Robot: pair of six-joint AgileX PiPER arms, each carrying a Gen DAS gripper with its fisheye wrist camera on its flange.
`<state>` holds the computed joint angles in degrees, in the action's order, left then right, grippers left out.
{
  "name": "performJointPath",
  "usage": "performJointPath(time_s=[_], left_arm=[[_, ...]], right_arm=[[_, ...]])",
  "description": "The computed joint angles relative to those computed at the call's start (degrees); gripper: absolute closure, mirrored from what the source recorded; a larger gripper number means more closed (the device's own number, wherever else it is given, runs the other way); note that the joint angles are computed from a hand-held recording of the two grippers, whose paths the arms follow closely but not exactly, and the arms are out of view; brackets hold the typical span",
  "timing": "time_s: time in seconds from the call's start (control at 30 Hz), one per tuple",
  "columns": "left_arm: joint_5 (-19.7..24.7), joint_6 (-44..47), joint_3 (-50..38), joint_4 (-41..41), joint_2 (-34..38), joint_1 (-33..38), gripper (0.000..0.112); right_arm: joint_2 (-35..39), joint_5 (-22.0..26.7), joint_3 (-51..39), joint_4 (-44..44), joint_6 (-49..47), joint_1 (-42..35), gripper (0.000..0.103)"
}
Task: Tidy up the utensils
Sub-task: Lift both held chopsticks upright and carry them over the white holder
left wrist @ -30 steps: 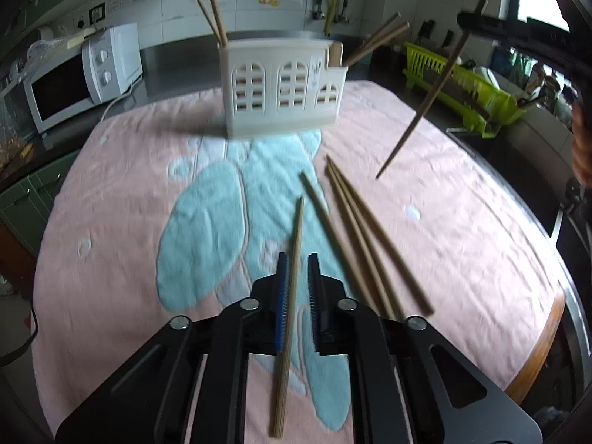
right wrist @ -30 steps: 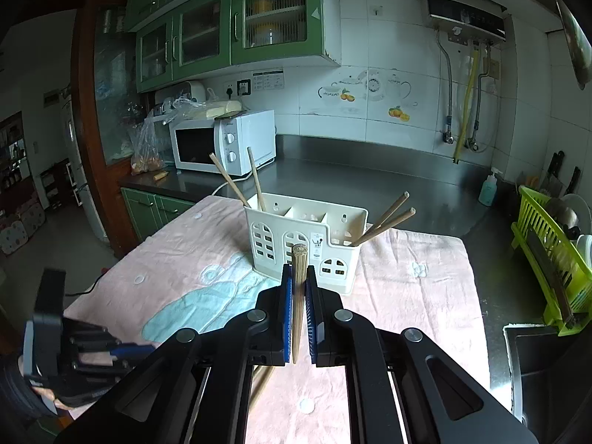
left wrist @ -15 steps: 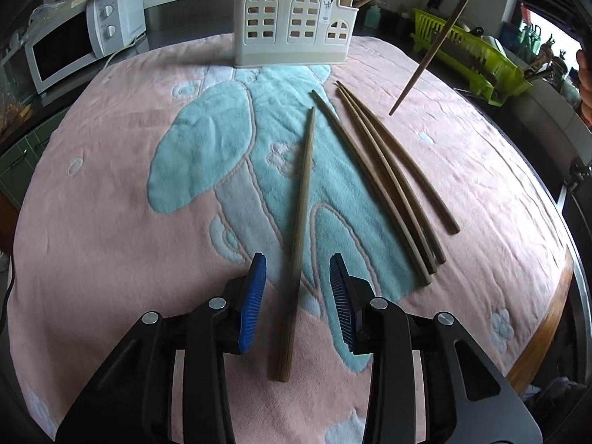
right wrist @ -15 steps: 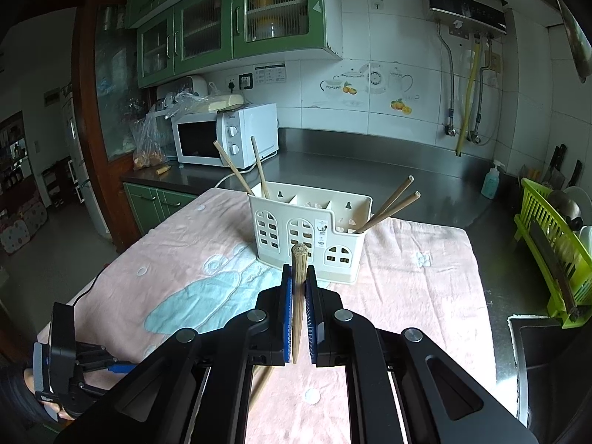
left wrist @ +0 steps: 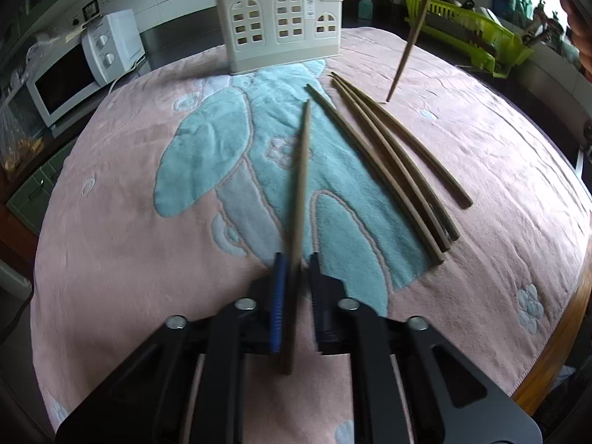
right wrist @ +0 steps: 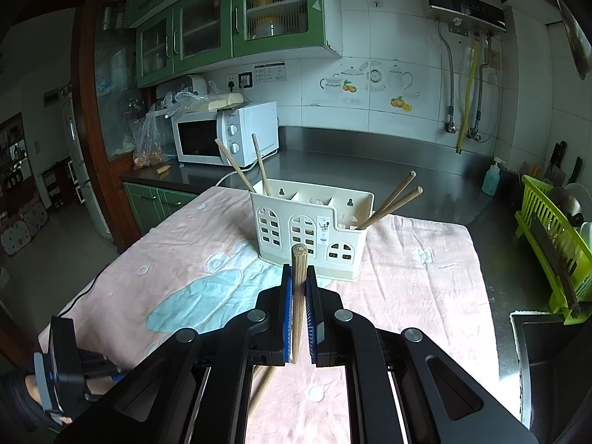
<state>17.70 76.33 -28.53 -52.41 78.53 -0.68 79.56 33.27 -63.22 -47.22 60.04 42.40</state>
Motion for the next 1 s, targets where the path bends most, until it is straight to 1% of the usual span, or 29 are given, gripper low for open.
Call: performJointPath(time_s=[0.03, 0.07, 0.23, 0.33, 0.43, 0.57, 0.63, 0.77, 0.93, 1.0], left_arm=[[-1.35, -2.86, 0.11, 2.00, -0.24, -1.29, 0.106], [-1.04, -3.42, -0.09, 2.34, -0.26, -1.14, 0.106], [3.77, 0.42, -1.39, -1.91, -1.73, 2.21, 0.107], [7.84, 1.46, -3.11, -3.74, -3.45, 4.80, 0.107], [10.79, 2.57, -4.97, -6.46, -4.08, 6.70, 0.107], [11.29, 3.59, -6.73, -10.08, -4.84, 6.40, 0.107], [12.10, 3.47, -8.11, -11.54, -4.29, 6.34, 0.107], [11.77, 2.90, -10.43, -13.94, -2.88, 5.70, 0.107], [11.58, 0.67, -14.04, -14.73, -1.79, 4.44, 0.107], [11.74, -1.58, -16.31, -13.53, -1.33, 3.83, 0.107]], right_arm=[[0.01, -0.15, 0.17, -0.14, 0.22, -0.01, 0.096], [0.01, -0.12, 0.17, -0.36, 0.43, 0.04, 0.096], [-0.88, 0.03, 1.04, -2.28, 2.48, 0.46, 0.096], [-1.60, 0.07, 1.37, -2.82, 3.22, 0.39, 0.096], [-1.90, 0.11, 1.60, -3.56, 4.35, 0.66, 0.096], [-1.99, -0.09, 1.31, -3.12, 3.70, 0.54, 0.096], [-1.84, -0.11, 1.15, -3.18, 3.80, 0.69, 0.096], [-1.33, -0.50, 0.18, -2.54, 2.70, 0.16, 0.096], [-1.03, -0.43, -1.48, -2.14, 0.95, -0.22, 0.096], [-0.84, 0.03, -2.72, -1.89, -0.33, -0.33, 0.096]])
